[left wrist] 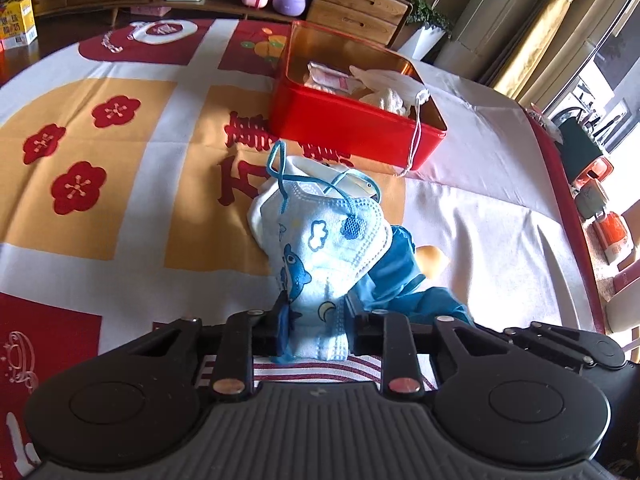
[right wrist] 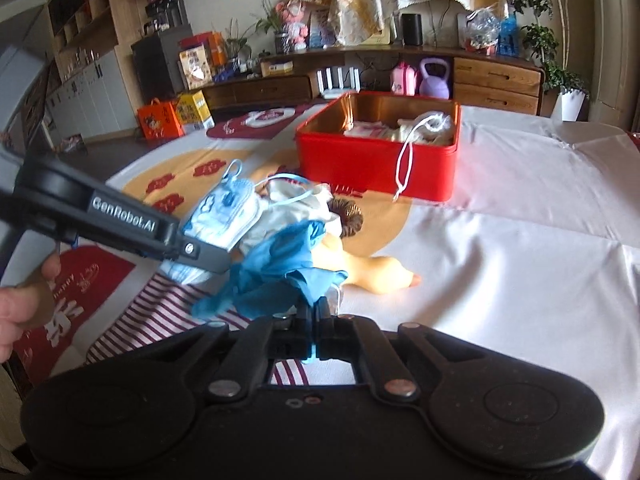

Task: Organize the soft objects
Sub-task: 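Close the left gripper on the mask packet while the right gripper grasps the blue gloves, then lift the mask packet and blue gloves with both grippers over the red tin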

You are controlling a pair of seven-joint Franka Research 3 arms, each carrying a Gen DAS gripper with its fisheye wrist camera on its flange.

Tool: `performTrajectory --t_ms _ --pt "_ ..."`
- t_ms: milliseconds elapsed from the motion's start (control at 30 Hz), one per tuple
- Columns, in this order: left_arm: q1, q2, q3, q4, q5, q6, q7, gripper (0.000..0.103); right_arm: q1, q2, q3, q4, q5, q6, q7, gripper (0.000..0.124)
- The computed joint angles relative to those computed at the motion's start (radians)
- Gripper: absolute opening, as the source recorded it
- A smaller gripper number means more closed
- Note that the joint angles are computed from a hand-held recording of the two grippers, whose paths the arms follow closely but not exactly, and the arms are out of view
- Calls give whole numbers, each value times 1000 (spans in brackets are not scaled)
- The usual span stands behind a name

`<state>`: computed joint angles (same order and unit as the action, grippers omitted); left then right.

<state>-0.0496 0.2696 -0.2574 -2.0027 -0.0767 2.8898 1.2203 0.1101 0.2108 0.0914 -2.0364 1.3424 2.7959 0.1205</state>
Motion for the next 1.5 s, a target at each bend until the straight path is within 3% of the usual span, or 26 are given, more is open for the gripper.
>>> performTrajectory --t_ms 233,733,1233,1500 --pt "-1 -51 7 -52 6 36 4 17 -12 -35 -13 3 113 -30 -50 1" --pt "-9 -121 24 -99 -4 75 7 17 -22 -64 -52 45 244 -82 -108 0" --pt "-44 -109 64 -2 138 29 -30 17 -31 -23 -47 189 227 -77 -124 0" --pt "-58 -50 84 126 244 -31 -50 17 -41 55 -23 321 133 -37 -54 1"
